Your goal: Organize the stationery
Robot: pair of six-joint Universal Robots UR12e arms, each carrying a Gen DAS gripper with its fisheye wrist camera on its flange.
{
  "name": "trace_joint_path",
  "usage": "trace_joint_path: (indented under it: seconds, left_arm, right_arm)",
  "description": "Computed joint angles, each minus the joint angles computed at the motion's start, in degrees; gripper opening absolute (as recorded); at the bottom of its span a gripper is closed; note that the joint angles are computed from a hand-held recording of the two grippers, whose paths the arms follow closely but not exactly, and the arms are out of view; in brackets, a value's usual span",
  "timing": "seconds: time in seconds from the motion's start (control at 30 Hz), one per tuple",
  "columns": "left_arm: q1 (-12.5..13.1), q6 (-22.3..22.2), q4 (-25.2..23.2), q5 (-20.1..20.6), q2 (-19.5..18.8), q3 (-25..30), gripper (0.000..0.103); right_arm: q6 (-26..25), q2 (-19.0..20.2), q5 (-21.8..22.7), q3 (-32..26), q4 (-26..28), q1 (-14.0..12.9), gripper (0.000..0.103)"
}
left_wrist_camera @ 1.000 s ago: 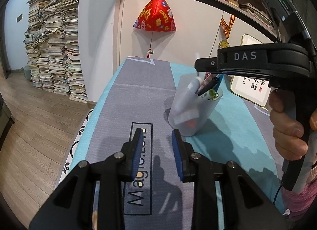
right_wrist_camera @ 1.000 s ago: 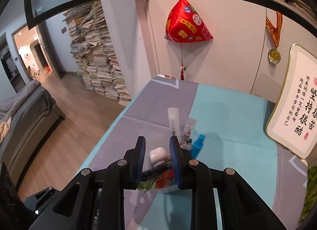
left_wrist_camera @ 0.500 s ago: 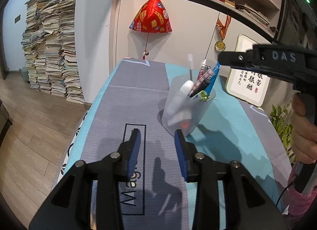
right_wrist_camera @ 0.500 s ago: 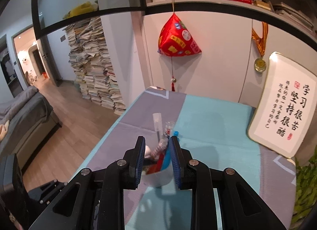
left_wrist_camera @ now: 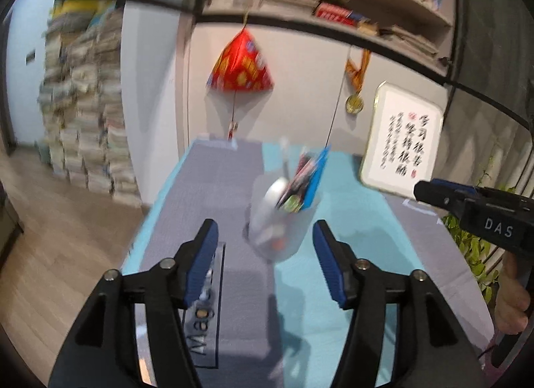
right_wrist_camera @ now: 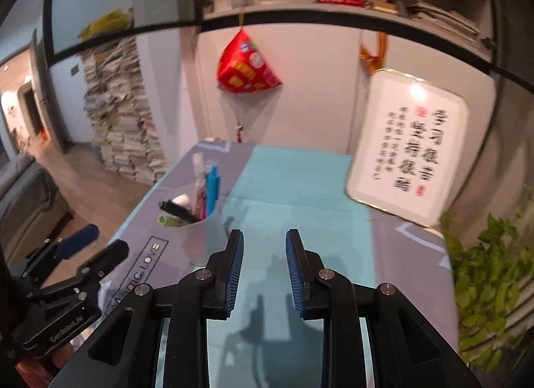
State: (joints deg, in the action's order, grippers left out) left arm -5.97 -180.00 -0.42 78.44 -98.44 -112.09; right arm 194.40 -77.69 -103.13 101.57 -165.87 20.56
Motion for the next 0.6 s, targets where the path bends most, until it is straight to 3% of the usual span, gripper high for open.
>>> trace_joint_path:
  seconds: [0.13,0.17,0.47,0.6]
  left_arm:
    - [-1.68,1.23,5.83,1.63,1.33,-0.67,0.074]
    - [-1.99,1.35,6.40,1.71,1.77,-0.88,0.077]
    - [-4.70,4.32,5.40,1.79,5.95,-2.59,0.080]
    - [-5.54,3.82,7.65,2.25,8.01,-4.33,0.084]
  right_arm:
    - [2.65,-2.45,-2.70,2.47,-3.02,0.30,0.027]
    - [3.05,-2.89,-3.19,2.90,-3.34,0.44,0.032]
    - [4.66,-8.03,-13.59,8.15,-7.36,3.63,0.042]
    - [5.52,-10.63,-17.77,10.84,-9.43,5.31,0.046]
